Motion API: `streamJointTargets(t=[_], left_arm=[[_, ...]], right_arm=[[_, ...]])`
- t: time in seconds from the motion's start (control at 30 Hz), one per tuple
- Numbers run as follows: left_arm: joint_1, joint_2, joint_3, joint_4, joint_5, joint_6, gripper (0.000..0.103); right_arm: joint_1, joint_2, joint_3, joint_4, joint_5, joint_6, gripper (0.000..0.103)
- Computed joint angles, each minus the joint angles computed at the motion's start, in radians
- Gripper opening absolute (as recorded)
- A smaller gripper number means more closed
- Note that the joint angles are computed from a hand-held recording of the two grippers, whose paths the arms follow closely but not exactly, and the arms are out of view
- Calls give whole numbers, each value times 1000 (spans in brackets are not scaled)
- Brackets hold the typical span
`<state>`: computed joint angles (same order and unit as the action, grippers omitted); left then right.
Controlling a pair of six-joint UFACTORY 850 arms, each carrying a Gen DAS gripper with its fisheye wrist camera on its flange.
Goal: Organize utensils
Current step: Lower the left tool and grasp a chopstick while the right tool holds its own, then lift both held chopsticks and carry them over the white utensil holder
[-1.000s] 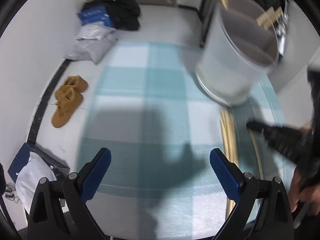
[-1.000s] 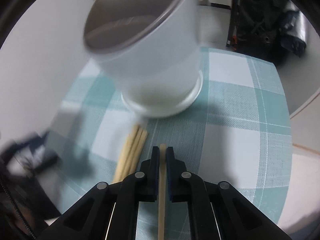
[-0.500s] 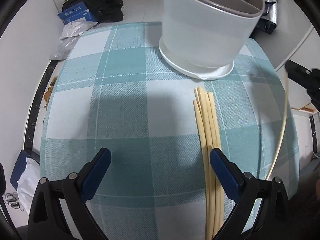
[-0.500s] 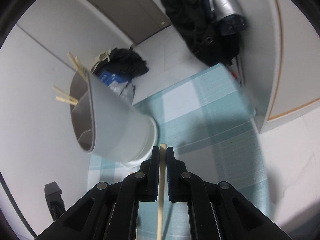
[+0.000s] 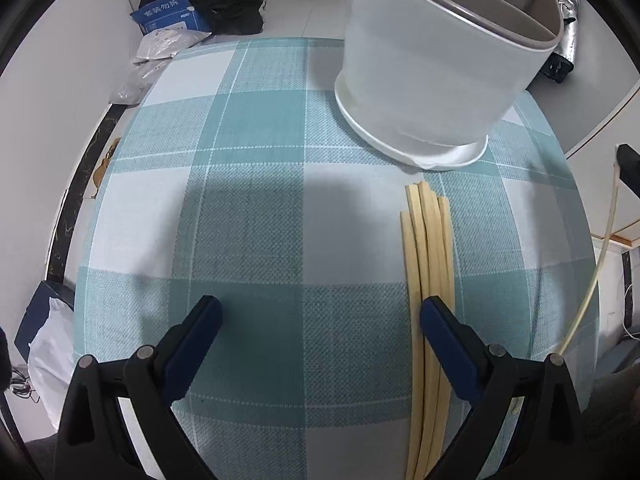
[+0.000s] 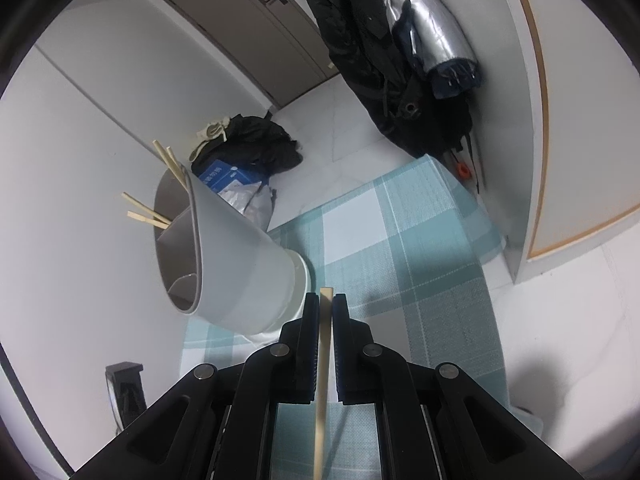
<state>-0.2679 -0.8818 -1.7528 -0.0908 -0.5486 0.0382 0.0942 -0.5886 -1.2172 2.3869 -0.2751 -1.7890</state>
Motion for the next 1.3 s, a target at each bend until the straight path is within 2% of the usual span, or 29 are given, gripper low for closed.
streamJointTargets(t=[0.07, 0.23, 0.37, 0.47, 0.57, 0.63, 0.67, 0.7, 0.73, 0.83, 0.93, 1.1, 1.23, 1.3], left_arm=[[-12, -7, -11, 71, -7, -46, 98], [-3, -26, -48, 54, -39, -21, 97], [-4, -61, -109, 54, -80, -9, 94], [-6, -79, -146, 39, -98, 17, 80], [-10, -88, -170, 33, -113, 18, 58], [-17, -82, -164, 28, -110, 32, 32], [-23, -75, -156, 15, -114, 50, 25], [-28, -75, -159, 7, -124, 65, 11], [-33, -81, -170, 11, -135, 66, 2], [-51, -84, -177, 68, -140, 30, 1], [-49, -84, -178, 41, -138, 54, 1], [-33, -36, -126, -9, -77, 104, 1], [-22, 78, 12, -97, 45, 189, 1], [-12, 127, 65, -188, 90, 274, 1]], right_arm=[[2, -6, -5, 21, 1, -33, 6], [11, 10, 10, 99, -2, -141, 6], [12, 13, 14, 75, -8, -125, 6], [12, 14, 13, 49, -10, -106, 6], [10, 18, 17, 45, -18, -103, 6], [7, 21, 20, 42, -25, -97, 6], [6, 21, 20, 40, -29, -94, 6], [6, 21, 20, 37, -31, -91, 6], [6, 22, 20, 38, -31, -95, 6], [12, 21, 16, 50, -26, -120, 6], [18, 23, 14, 49, -17, -132, 6], [32, 40, 32, 133, -21, -237, 6], [51, 62, 58, 238, -46, -369, 6], [61, 71, 67, 288, -58, -433, 6]])
